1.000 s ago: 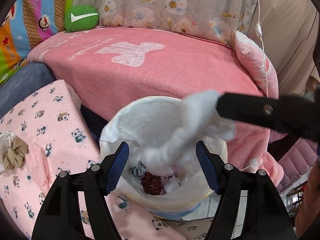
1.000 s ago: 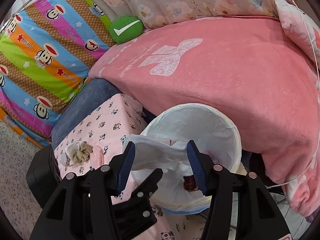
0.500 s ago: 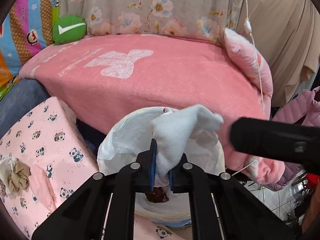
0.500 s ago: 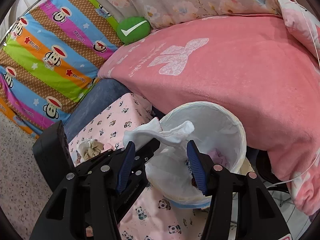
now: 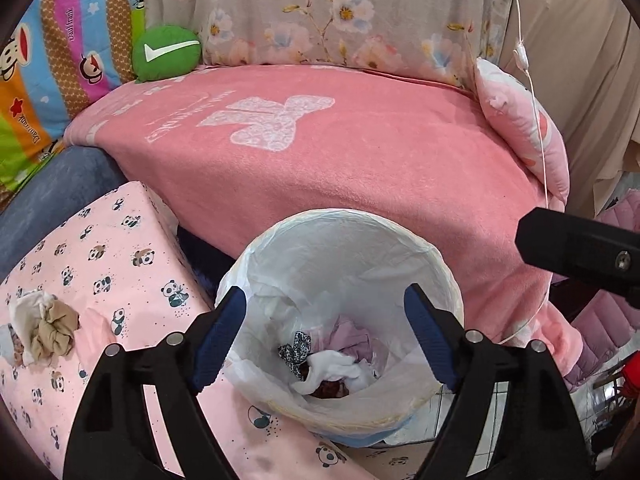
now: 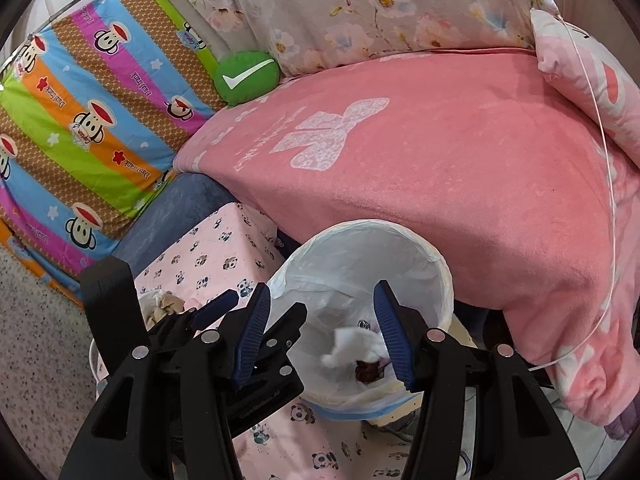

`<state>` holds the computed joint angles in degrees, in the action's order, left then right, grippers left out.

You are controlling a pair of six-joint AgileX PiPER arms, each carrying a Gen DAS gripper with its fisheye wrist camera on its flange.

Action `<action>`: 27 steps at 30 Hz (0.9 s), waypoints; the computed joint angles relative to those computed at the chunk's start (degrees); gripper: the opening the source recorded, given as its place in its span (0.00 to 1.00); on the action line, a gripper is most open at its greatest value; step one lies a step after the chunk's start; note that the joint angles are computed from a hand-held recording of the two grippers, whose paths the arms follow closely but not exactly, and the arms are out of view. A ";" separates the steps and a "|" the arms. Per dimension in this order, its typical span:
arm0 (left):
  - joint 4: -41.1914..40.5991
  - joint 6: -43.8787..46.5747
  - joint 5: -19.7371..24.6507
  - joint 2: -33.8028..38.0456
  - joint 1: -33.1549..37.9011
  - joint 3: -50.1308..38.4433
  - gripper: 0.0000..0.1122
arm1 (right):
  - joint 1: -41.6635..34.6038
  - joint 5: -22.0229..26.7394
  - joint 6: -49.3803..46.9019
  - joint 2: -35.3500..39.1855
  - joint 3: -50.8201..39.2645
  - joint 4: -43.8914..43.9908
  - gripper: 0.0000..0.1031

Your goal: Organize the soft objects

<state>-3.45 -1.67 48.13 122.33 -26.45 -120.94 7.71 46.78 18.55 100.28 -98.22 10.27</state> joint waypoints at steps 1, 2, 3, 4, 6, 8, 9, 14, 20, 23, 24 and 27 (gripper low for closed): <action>0.09 -0.18 -0.22 -0.39 0.14 0.43 0.69 | -0.03 -0.15 -0.14 0.16 -0.04 -0.03 0.53; 0.08 -0.30 -0.61 -1.17 0.42 1.45 0.69 | 0.23 -0.06 0.11 0.32 -0.35 -0.57 0.53; 0.28 -0.56 -0.86 -1.63 0.56 2.08 0.69 | 0.56 0.09 0.49 0.36 -0.59 -1.26 0.53; 0.41 -0.78 -1.28 -2.31 0.77 3.02 0.69 | 1.10 0.34 1.08 0.50 -1.15 -2.29 0.53; 0.93 -1.31 -2.23 -3.94 1.26 5.27 0.69 | 1.67 0.69 1.51 0.86 -2.03 -2.94 0.53; 1.22 -1.68 -2.93 -5.67 2.09 7.64 0.69 | 2.75 0.92 2.58 1.15 -2.73 -4.23 0.53; 1.77 -2.35 -3.01 -6.48 2.58 8.72 0.69 | 3.28 0.99 3.13 1.35 -3.05 -5.06 0.53; 5.59 -6.15 -3.60 -10.83 5.72 15.01 0.69 | 7.62 2.28 5.64 3.76 -6.37 -8.71 0.54; 7.79 -9.47 -3.71 -15.22 12.51 22.38 0.69 | 14.66 3.85 8.54 8.91 -11.92 -12.55 0.54; 8.19 -9.83 -4.28 -17.16 16.32 26.10 0.69 | 18.29 5.16 9.39 12.73 -16.31 -13.80 0.54; 8.30 -9.99 -4.40 -17.66 17.89 27.12 0.69 | 19.60 5.73 9.46 14.49 -18.45 -13.88 0.54; 7.07 -9.02 -5.11 -19.20 22.58 30.03 0.69 | 22.81 7.64 10.15 19.20 -24.70 -14.40 0.54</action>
